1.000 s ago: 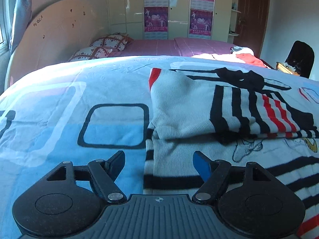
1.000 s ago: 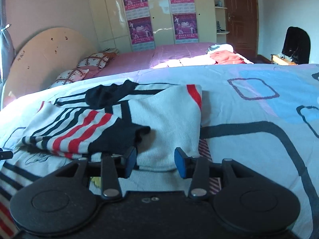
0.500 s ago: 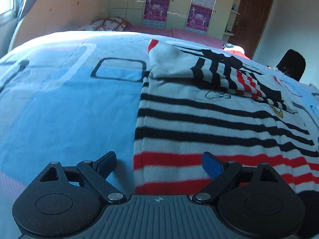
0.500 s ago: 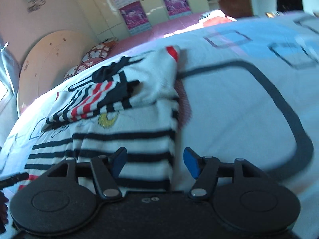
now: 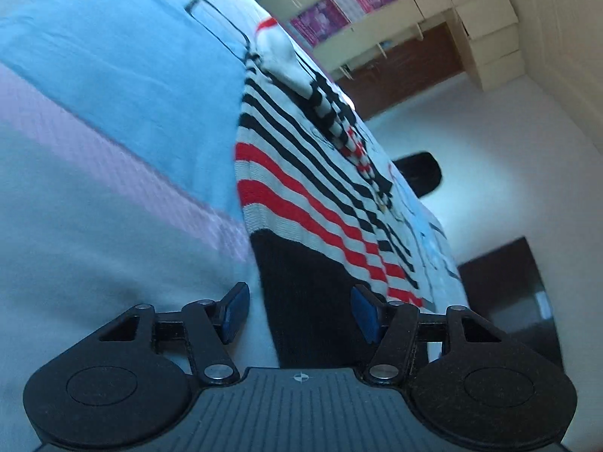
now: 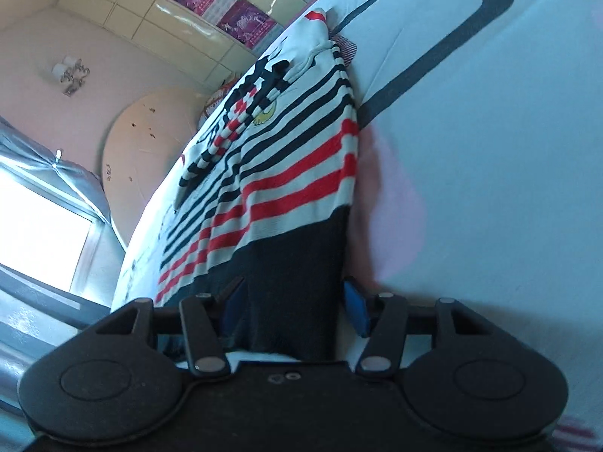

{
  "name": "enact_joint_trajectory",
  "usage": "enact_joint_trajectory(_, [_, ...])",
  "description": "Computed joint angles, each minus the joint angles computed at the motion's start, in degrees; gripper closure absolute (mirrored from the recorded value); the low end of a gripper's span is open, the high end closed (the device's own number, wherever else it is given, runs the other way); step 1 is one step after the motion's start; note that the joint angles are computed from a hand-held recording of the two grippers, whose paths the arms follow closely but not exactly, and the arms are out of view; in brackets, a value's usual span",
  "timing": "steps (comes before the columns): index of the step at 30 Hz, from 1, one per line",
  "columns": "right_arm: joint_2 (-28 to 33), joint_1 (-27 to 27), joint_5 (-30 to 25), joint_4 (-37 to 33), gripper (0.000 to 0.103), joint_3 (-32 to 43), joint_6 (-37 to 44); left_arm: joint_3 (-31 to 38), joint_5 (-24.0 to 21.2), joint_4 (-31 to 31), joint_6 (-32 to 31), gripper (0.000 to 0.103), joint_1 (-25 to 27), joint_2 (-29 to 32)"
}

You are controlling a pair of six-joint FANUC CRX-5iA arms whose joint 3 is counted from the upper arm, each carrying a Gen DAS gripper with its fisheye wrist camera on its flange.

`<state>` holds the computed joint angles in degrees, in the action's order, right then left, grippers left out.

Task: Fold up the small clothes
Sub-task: 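Grasp the sweater hem with both tools, closing on the black band, then lift the hem with both tools and fold it up onto the collar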

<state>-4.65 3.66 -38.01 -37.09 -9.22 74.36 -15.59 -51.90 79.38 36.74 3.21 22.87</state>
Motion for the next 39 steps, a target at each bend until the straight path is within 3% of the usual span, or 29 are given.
enact_joint_trajectory(6, [2.1,0.4,2.9,-2.6,0.06,0.9,-1.5,9.1,-5.1,-6.2,2.3,0.044,-0.3,5.7])
enact_joint_trajectory(8, [2.5,1.0,3.1,-1.0,0.074,1.0,-3.5,9.7,-5.6,-5.8,2.1,0.046,-0.9,6.2])
enact_joint_trajectory(9, [2.7,1.9,3.5,1.4,0.082,1.0,-5.5,10.0,-5.1,-6.5,1.5,0.053,-1.3,6.2])
enact_joint_trajectory(10, [2.7,3.2,3.8,5.3,0.095,0.5,-8.7,10.6,-4.7,-8.5,1.9,0.076,-1.6,6.3])
enact_joint_trajectory(11, [2.8,4.0,3.6,7.7,0.096,0.4,-10.7,10.8,-3.9,-10.6,2.5,0.097,-1.7,6.1])
enact_joint_trajectory(14, [0.8,6.3,6.7,13.3,0.097,-1.8,-14.1,7.1,-1.1,-7.5,-1.0,0.098,-2.0,3.7])
enact_joint_trajectory(17, [-2.7,6.2,10.8,13.4,0.097,-3.7,-13.8,1.8,0.2,0.1,-6.9,0.098,-1.8,0.1])
enact_joint_trajectory(19, [-4.2,5.0,10.5,10.9,0.097,-3.4,-10.1,-0.7,0.4,2.9,-9.0,0.098,-1.2,-2.0])
enact_joint_trajectory(21, [-4.5,4.0,9.2,9.3,0.097,-2.9,-7.2,-1.5,0.7,2.0,-8.9,0.098,-0.5,-2.7])
enact_joint_trajectory(24, [-2.2,4.1,7.0,12.4,0.097,-3.2,-9.9,-0.3,2.7,-5.5,-4.8,0.098,-0.1,-1.4])
enact_joint_trajectory(26, [0.4,5.0,4.6,16.2,0.097,-3.2,-14.1,-1.6,2.1,-1.4,-5.0,0.098,-0.2,-0.6])
enact_joint_trajectory(29, [-0.6,5.7,7.6,15.9,0.097,-5.1,-15.5,-1.7,2.8,-2.1,-4.5,0.098,-0.3,-1.2])
enact_joint_trajectory(39, [0.7,3.0,3.9,9.0,0.095,-2.1,-8.5,-1.6,3.3,0.2,-3.2,0.096,-1.9,-0.5])
